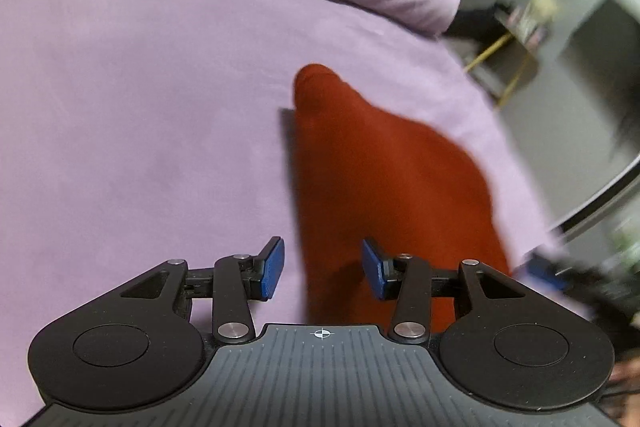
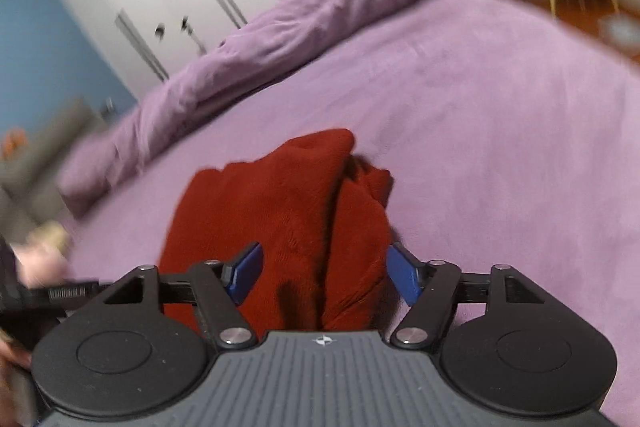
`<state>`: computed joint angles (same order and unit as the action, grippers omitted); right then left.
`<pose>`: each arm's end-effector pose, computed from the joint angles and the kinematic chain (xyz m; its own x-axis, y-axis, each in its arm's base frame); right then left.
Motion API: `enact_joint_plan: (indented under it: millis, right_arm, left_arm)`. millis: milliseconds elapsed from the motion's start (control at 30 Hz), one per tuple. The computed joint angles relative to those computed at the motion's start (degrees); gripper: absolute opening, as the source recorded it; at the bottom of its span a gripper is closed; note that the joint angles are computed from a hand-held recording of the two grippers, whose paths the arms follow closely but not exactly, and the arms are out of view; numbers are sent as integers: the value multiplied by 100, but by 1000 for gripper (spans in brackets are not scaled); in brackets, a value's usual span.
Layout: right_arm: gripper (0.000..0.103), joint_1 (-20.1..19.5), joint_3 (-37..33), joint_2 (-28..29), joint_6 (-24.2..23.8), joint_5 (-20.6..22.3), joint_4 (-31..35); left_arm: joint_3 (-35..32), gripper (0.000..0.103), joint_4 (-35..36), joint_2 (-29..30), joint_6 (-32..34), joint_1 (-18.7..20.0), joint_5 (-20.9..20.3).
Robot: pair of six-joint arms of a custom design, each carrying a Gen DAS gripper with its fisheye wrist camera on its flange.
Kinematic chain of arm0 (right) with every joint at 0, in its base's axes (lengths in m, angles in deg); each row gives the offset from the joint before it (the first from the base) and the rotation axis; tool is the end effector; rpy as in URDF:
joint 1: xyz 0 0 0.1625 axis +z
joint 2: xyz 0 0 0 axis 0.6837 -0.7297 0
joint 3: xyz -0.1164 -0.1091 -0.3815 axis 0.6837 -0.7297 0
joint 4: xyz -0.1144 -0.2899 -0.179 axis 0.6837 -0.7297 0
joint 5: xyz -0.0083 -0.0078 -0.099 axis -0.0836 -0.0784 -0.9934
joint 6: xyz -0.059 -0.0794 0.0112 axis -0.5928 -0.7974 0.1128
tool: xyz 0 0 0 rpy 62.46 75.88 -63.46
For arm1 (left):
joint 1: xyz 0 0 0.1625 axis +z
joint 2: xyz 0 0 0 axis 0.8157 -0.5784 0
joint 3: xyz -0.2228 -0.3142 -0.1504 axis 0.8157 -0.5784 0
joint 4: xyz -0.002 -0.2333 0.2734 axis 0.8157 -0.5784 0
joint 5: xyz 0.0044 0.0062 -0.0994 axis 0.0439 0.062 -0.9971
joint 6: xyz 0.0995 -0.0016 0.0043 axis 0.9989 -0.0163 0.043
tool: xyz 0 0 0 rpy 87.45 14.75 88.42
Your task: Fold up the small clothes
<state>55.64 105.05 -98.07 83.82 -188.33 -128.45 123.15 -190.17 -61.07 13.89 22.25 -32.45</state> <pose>0.2150 -0.7256 0.1492 -0.9745 0.1505 0.1666 0.0080 0.7650 -0.6440 -0.0095 -0.8017 0.3648 -0.9572 -0.0666 -0.2816 0.1141 0.8073 -0.5790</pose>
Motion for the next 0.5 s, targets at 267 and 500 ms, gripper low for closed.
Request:
enact_joint_plan:
  millis: [267, 500]
  right_arm:
    - [70, -571, -596, 240, 1113, 1174, 743]
    - [71, -604, -1324, 666, 1014, 1681, 1228]
  left_arm:
    - [-1561, 50, 796, 843, -194, 303, -1028]
    - [-2969, 61, 1419, 1530, -770, 606, -1761]
